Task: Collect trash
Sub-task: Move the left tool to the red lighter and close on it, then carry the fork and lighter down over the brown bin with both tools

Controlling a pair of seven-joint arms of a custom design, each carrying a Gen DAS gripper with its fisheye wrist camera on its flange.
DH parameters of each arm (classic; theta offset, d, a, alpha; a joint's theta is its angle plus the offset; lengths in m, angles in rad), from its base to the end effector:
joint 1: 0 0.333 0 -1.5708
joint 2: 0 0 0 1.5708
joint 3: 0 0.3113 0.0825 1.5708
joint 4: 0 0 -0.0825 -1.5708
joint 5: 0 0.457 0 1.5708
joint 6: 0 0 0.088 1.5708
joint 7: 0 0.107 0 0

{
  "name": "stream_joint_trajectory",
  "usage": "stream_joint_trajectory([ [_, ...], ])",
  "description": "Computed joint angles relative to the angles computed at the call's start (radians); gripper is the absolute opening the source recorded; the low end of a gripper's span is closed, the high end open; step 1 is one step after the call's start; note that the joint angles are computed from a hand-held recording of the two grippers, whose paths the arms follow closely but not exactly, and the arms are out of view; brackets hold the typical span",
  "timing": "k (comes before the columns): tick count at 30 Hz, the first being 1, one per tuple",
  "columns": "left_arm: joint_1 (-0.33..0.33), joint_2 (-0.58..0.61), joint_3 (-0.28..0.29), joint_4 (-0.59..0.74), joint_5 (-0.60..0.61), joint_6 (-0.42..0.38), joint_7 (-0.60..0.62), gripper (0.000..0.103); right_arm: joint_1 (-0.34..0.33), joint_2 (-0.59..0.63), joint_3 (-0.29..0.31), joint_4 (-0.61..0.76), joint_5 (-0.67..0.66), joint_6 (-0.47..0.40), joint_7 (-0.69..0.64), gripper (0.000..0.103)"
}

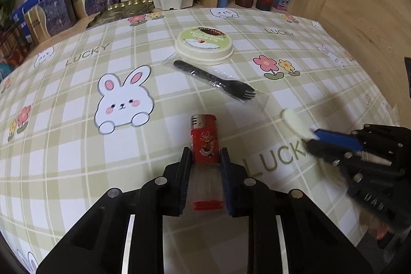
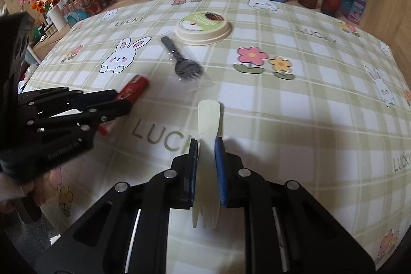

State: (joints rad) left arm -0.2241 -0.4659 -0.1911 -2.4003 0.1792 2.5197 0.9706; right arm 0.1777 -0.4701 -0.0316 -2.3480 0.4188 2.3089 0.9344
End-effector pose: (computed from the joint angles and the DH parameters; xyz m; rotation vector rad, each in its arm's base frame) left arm 0.4770 -0.2179 0.5174 -1.9578 1.8356 -0.6703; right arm 0.5117 0.0825 0.5296 -2.2703 1.2471 -0.2213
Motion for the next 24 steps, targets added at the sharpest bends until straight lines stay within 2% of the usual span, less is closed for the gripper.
stream_joint_trajectory([
  [10,-0.018,-0.182,0.016,-0.11,-0.027,0.008,-0.026,0.022,-0.034,-0.072,-0.037,-0.017,0.036,0.005,0.023,0.017],
  [16,-0.027,-0.304,0.018,-0.156,-0.025,-0.014,-0.034,0.022,-0.052,-0.099,-0.037,-0.018,0.031,0.046,0.048,0.017],
  [24,-0.04,-0.423,0.005,-0.193,-0.014,-0.05,-0.059,0.022,-0.044,-0.141,-0.038,-0.022,0.027,-0.005,0.051,0.017],
])
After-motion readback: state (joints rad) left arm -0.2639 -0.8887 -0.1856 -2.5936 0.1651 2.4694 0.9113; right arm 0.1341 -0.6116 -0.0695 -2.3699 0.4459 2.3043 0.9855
